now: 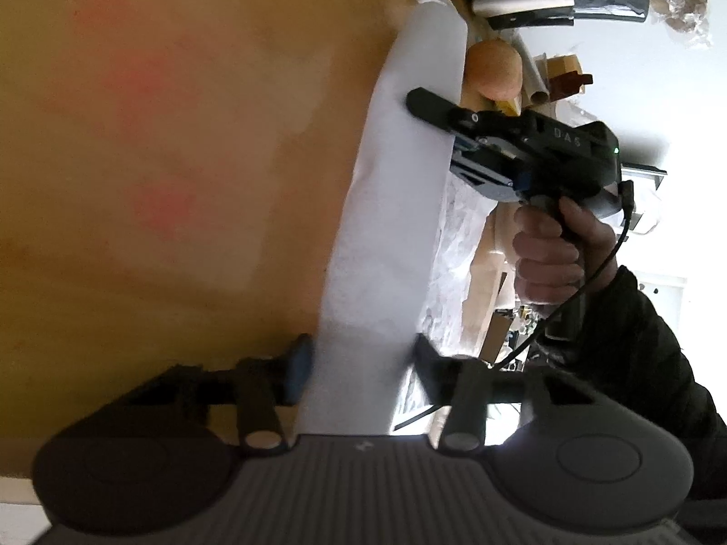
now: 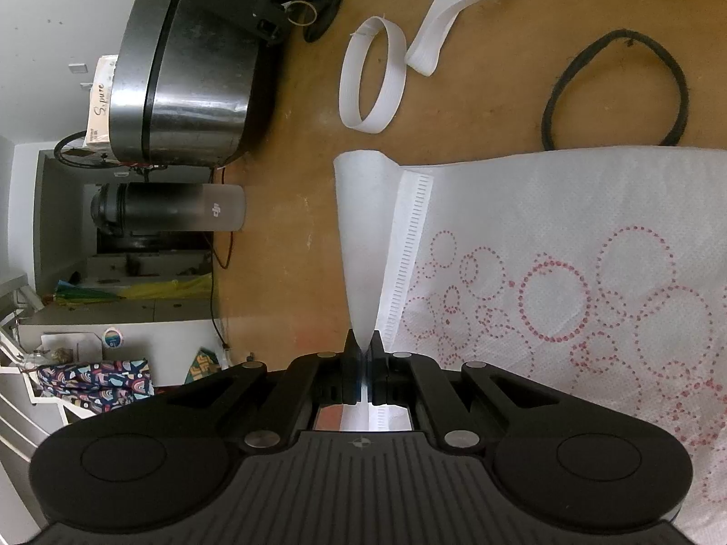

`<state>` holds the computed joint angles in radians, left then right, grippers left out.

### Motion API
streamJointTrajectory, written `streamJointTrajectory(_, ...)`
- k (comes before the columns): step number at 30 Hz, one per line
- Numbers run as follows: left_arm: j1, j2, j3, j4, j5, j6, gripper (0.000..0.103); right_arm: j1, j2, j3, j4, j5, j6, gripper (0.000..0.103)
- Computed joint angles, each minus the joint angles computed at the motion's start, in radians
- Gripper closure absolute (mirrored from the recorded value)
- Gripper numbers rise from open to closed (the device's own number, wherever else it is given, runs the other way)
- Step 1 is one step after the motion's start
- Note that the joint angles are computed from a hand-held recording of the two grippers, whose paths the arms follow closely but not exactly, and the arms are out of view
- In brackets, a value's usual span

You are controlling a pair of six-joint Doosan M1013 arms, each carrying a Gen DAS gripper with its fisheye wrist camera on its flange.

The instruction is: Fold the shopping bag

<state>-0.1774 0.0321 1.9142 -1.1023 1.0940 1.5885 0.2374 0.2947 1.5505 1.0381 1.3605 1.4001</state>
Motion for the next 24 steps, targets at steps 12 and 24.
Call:
streamJointTrajectory(12,-0.049,-0.016,-0.06,0.158,-0.026,-0.074,0.097,0.005,-0.001,-0.006,-0.022,0.0,0.006,0.101)
streamJointTrajectory(24,-0.071,-0.035,-0.086,0.285,-0.029,-0.151,0.097,0.022,-0.004,-0.044,-0.105,0.0,0.028,0.088)
